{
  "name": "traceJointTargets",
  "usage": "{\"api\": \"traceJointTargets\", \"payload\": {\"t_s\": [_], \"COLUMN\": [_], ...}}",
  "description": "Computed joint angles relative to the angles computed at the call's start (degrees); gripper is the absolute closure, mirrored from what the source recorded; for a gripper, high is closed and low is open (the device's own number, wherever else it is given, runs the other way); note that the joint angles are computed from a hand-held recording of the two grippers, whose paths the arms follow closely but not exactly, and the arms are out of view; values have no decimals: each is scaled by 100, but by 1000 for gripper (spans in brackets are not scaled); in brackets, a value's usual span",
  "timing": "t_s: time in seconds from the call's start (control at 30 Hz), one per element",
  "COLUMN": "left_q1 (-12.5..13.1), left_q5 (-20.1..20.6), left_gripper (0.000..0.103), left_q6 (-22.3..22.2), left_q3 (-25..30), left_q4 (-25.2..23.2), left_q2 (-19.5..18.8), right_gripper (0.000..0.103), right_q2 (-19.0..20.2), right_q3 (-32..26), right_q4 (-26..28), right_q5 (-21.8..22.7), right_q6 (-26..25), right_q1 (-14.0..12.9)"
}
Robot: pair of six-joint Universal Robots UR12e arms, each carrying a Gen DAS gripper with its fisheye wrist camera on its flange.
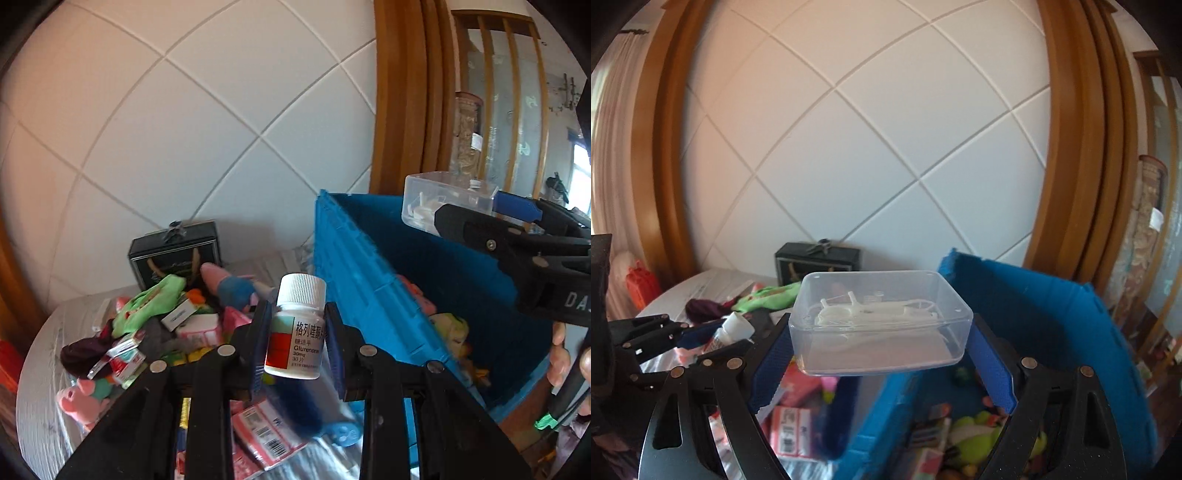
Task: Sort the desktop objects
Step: 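Carry the pill bottle toward the crate while the right carries the floss-pick box, then release the pill bottle into the crate while the right releases the floss-pick box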
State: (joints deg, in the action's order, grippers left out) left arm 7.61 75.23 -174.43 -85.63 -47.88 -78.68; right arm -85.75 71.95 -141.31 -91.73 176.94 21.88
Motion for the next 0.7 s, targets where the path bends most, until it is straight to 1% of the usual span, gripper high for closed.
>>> {"api": "traceJointTargets", "payload": {"t_s": [0.03,0.13,0.23,0.3,0.37,0.43,0.47,0.5,0.53,0.6,0.63,0.7], "left_q1": [-135,-527,-911,-1133,-1339,-1538,-1640,-1750,-1836,-1929,-1954,-2022], "left_q5": [-11,-72,-44,21,136,411,571,807,972,1144,1217,1438], "left_gripper": [75,75,75,75,75,75,75,75,75,75,75,75], "left_q6": [-27,-52,-147,-251,-320,-381,-366,-345,-328,-370,-436,-417], "left_q3": [199,805,1489,1965,2489,2906,3115,3309,3483,3818,3899,4024], "left_q4": [-89,-361,-837,-1271,-1822,-2313,-2571,-2798,-3047,-3620,-3817,-4111], "left_q2": [-136,-568,-1075,-1442,-1853,-2209,-2394,-2569,-2730,-3035,-3137,-3306], "right_gripper": [13,13,13,13,13,13,13,13,13,13,13,13], "right_q2": [-6,29,138,281,450,681,743,879,875,1038,1101,1165], "right_q3": [-63,-322,-585,-824,-1063,-1309,-1305,-1426,-1324,-1377,-1360,-1279], "right_q4": [112,562,1070,1561,2112,2667,2803,3111,3233,3703,3860,4090], "right_q5": [-75,6,-13,55,199,374,609,604,579,576,596,642], "right_q6": [16,72,30,37,148,250,36,63,120,170,201,185], "right_q1": [-112,-532,-898,-1143,-1360,-1548,-1654,-1699,-1733,-1780,-1799,-1844]}}
